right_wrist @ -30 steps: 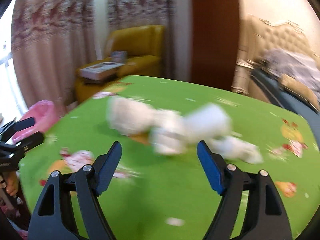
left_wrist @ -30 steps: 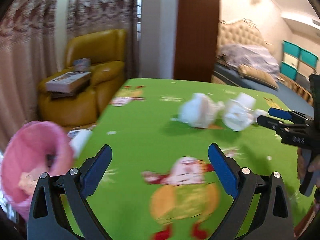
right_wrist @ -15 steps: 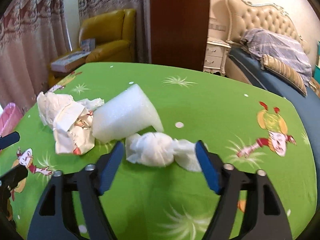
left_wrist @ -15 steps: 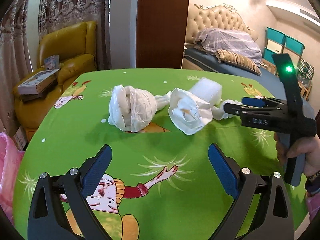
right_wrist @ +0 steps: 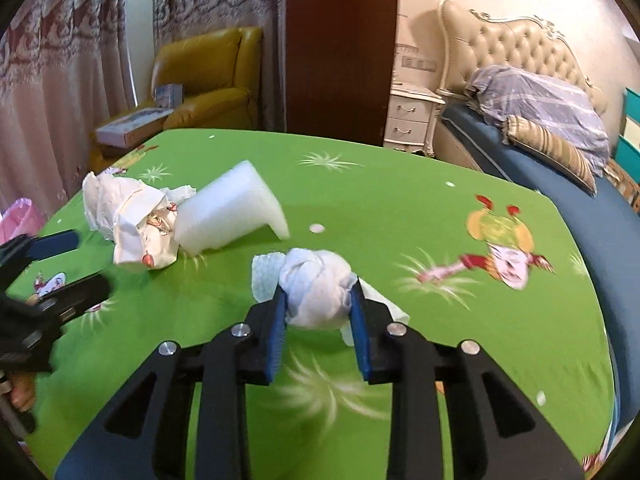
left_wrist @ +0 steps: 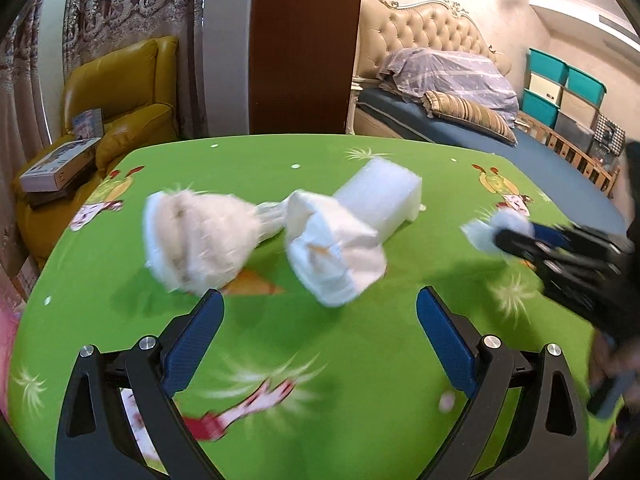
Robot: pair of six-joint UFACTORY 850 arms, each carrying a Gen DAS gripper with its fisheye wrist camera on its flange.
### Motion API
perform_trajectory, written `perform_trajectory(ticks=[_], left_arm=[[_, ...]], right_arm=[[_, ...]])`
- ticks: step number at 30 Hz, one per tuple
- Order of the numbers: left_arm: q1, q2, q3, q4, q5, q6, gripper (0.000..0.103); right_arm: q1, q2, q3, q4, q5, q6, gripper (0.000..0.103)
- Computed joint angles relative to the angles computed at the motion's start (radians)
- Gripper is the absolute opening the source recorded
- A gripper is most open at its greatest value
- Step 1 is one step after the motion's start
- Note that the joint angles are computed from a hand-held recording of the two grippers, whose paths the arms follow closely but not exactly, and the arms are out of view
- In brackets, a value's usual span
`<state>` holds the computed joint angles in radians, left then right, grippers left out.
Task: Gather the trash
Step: 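Grasp the twisted white tissue with the right tool while the left tool grasps crumpled tissue, then lift and carry both tissues with both tools over the bin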
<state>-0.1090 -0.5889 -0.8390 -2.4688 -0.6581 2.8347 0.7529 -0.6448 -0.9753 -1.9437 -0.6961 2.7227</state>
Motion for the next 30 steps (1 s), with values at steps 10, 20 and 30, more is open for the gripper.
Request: perform_trajectory(ticks=[10,20,30], left_arm=[[-0.100,-0.048,-0.082,-0.233,0.111,0.123,0.054],[-0.023,0.038,0.090,-0.128,-0.051,0.206,0.042],[0.083,0.105,0.229,-0.030,-0.175,0.216,0.041]], right_arm=[[0.074,0.048,0.097,-0.012,-0.069,0.144,0.028],[0.127,0.029,0.098,0.042,-0.072,0.186,0.028],[0.194,0.024,0.093,0.047,-0.082,0.219,0.028]])
